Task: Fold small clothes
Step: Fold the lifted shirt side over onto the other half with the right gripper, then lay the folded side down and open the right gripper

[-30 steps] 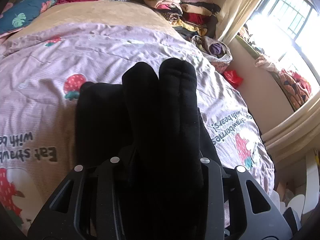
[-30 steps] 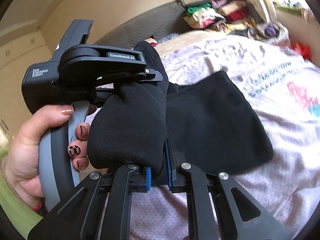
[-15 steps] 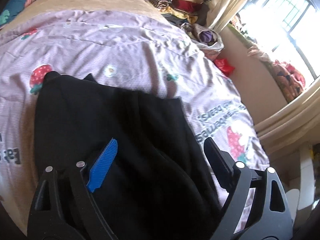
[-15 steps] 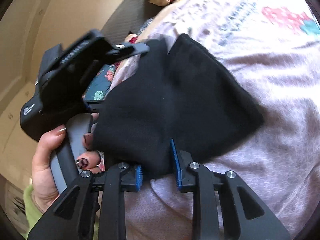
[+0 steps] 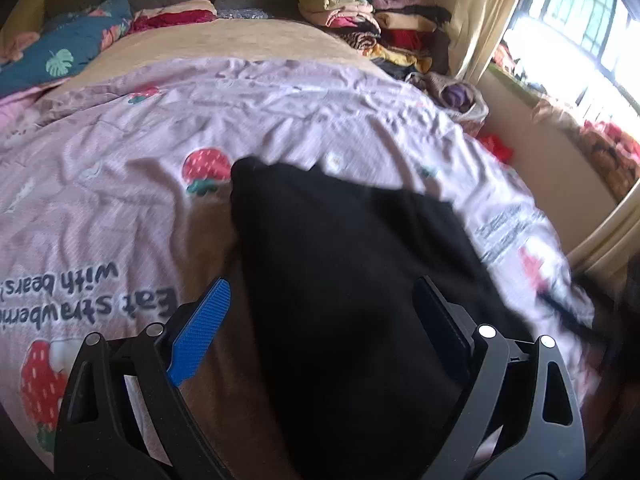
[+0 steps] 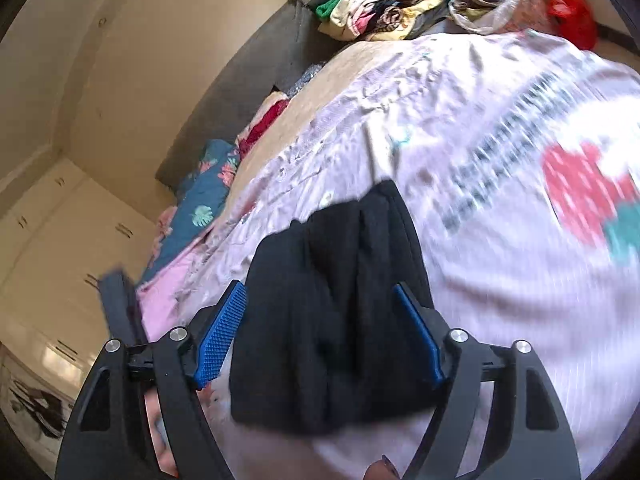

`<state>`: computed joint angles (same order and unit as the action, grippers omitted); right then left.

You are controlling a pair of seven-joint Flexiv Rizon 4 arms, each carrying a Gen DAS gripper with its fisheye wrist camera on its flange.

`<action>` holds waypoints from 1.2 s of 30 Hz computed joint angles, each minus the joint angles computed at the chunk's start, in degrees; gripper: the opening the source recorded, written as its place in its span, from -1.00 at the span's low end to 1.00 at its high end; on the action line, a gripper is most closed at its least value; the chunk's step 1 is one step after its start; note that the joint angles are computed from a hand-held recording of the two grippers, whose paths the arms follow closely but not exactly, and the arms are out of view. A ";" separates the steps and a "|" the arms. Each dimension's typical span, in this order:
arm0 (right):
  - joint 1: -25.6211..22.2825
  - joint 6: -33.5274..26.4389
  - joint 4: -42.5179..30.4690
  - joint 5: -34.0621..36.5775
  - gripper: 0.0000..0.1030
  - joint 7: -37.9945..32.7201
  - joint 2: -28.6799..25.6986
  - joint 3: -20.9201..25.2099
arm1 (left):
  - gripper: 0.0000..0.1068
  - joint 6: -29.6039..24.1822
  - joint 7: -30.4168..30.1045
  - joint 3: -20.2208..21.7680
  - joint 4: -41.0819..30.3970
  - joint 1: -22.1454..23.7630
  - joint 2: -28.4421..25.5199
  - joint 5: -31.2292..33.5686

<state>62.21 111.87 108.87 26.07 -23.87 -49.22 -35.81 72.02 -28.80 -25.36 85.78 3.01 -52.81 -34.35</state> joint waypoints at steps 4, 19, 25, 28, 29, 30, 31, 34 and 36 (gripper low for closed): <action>-10.26 -8.51 -5.05 -11.04 0.14 -1.99 1.80 7.29 | 0.60 4.01 3.12 -2.24 2.62 1.37 -0.46 0.81; -12.46 -17.32 -7.59 -25.74 -0.44 7.82 -1.46 5.56 | 0.60 3.73 5.24 -6.37 5.97 4.90 -0.13 0.00; -11.04 -17.87 -5.67 -29.78 -0.21 11.52 -1.11 3.22 | 0.60 3.54 5.63 -7.00 6.70 5.64 0.14 -0.85; -14.51 -14.77 -7.35 -30.24 -0.26 10.56 -1.99 6.53 | 0.60 3.68 5.65 -6.83 6.79 5.49 0.23 -1.00; -14.95 -14.75 -7.95 -30.62 -0.32 9.76 -2.29 6.82 | 0.60 3.80 5.53 -6.50 6.82 5.25 0.32 -0.90; -15.29 -14.61 -8.42 -31.05 -0.54 8.80 -2.49 7.05 | 0.60 3.65 5.55 -6.54 6.74 5.34 0.31 -0.95; -15.02 -13.40 -8.71 -31.38 -0.71 7.62 -2.97 6.49 | 0.60 3.66 5.49 -6.44 6.72 5.28 0.33 -0.97; -9.97 -11.70 -7.73 -30.04 -0.76 4.61 -3.67 0.36 | 0.60 3.56 5.26 -6.43 6.97 5.38 0.64 -1.27; -6.04 -9.22 -6.67 -27.87 -0.77 2.66 -4.37 -4.63 | 0.61 3.69 5.34 -6.64 7.20 5.48 0.86 -1.44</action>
